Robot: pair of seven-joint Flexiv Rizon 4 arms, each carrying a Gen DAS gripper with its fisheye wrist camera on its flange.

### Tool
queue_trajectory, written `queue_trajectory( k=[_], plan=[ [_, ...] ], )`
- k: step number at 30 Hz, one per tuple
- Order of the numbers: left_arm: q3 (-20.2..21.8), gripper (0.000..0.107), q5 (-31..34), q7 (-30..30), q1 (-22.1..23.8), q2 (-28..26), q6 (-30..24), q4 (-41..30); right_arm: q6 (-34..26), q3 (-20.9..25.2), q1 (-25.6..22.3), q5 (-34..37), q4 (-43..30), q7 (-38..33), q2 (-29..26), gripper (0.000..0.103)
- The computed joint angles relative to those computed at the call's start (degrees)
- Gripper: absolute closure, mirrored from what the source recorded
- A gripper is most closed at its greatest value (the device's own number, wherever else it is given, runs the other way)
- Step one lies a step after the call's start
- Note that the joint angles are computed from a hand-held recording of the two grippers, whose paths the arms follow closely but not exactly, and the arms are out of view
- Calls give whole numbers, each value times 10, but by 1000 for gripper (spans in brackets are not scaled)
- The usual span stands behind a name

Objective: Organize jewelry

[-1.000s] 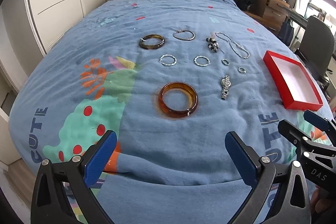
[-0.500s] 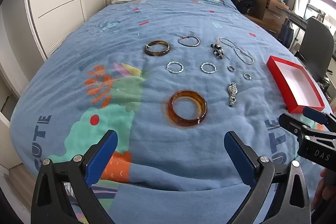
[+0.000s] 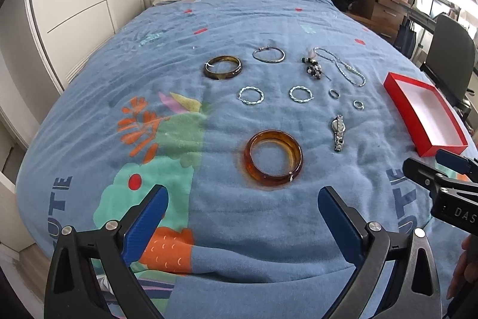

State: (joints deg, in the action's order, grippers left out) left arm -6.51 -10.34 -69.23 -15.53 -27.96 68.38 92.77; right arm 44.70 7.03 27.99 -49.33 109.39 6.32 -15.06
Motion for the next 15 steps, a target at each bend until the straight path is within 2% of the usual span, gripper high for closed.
queue_trajectory(
  k=[7, 15],
  plan=[
    [-6, 8, -5, 10, 1, -12, -41, -24, -5, 3, -4, -8, 18, 5, 11, 19],
    [7, 8, 11, -11, -16, -31, -72, -58, 39, -2, -16, -24, 31, 6, 8, 19]
  ],
)
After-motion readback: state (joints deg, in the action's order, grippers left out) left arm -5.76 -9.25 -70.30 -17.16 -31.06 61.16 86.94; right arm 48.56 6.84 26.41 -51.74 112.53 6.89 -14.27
